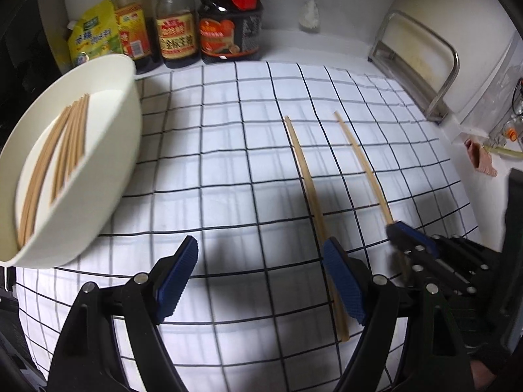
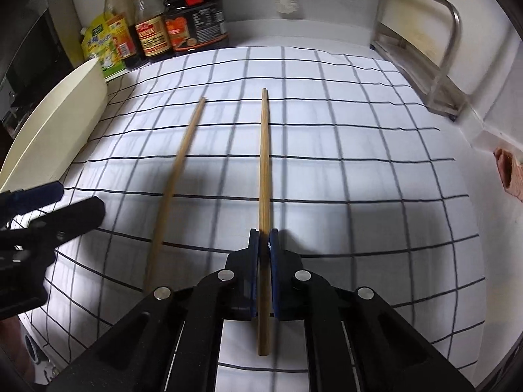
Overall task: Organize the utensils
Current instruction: 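Close the left tool on one chopstick while the right tool grasps the other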
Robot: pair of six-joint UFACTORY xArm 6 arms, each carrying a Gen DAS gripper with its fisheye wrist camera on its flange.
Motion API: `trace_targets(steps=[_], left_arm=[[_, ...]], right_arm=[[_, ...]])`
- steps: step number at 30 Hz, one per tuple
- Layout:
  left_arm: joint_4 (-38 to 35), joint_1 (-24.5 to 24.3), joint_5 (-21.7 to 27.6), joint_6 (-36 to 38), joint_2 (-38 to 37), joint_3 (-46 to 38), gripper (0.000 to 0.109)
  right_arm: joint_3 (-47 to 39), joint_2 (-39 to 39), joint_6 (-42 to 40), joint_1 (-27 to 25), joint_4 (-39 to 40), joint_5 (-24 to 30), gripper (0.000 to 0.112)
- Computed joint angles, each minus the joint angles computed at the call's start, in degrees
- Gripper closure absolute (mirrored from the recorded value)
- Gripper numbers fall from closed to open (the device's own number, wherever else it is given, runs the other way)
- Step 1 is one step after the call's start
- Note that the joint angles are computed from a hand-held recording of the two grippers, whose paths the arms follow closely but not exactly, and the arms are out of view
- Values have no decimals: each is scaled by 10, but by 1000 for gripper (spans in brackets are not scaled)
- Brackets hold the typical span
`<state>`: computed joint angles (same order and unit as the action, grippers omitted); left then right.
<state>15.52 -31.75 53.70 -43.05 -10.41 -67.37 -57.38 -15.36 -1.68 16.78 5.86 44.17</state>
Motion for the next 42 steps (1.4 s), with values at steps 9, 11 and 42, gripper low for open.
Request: trace_targets(steps=[9, 11, 42], left_arm=[[24, -16, 6, -23, 58, -36, 31], [26, -17, 10, -26, 66, -41, 31], [0, -19, -3, 24, 84, -66, 101]], right_arm=[[11, -11, -20, -42, 12, 5, 106], [11, -11, -24, -45, 16, 5, 106], [-26, 14, -72, -50, 63, 26, 106]])
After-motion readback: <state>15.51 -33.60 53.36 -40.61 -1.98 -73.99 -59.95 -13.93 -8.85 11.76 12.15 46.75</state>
